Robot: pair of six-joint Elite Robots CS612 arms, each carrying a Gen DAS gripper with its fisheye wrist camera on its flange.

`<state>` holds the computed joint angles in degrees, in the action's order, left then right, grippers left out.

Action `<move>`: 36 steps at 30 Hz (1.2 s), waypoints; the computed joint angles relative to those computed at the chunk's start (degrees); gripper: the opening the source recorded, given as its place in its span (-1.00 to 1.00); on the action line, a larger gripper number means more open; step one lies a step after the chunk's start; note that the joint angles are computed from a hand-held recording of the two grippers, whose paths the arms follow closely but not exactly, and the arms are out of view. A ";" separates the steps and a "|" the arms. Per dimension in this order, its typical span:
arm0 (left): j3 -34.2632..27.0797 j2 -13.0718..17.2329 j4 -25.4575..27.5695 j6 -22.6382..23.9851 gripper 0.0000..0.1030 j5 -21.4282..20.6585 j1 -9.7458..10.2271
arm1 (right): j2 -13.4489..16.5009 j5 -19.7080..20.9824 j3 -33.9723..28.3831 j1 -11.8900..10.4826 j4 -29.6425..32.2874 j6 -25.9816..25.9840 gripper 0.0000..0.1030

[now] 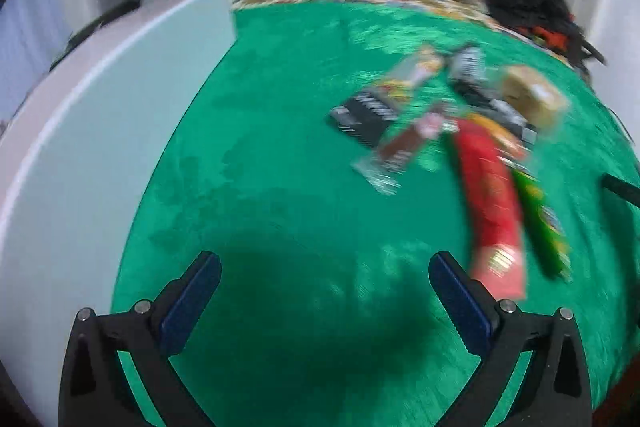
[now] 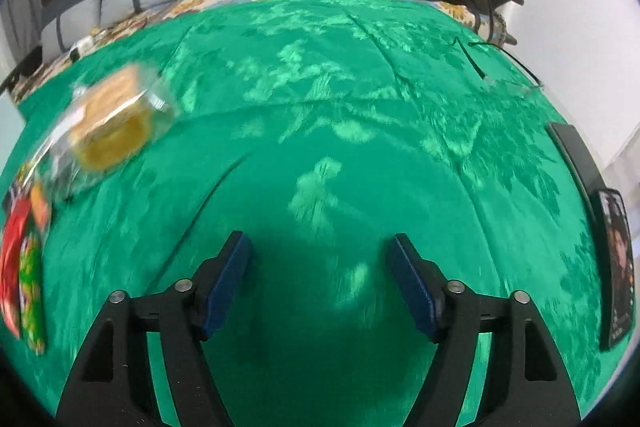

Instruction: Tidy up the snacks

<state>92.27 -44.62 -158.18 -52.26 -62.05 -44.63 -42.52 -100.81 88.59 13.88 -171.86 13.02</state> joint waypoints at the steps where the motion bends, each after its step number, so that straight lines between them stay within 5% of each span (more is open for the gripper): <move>1: -0.27 0.32 0.08 -0.81 0.99 -0.03 0.34 | 0.40 -0.13 -0.42 -0.06 -0.28 0.15 0.52; 6: -2.04 1.85 1.79 -1.20 1.00 0.77 1.82 | 1.78 0.45 -2.35 -0.61 -0.67 0.48 0.77; 36: -1.99 2.55 -0.58 -1.31 1.00 1.99 2.09 | 1.84 0.44 -2.43 -0.62 -0.52 0.76 0.78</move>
<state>90.29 -42.07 -158.76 -53.57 -60.05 -42.54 -40.68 -100.37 86.16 13.26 -172.38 13.78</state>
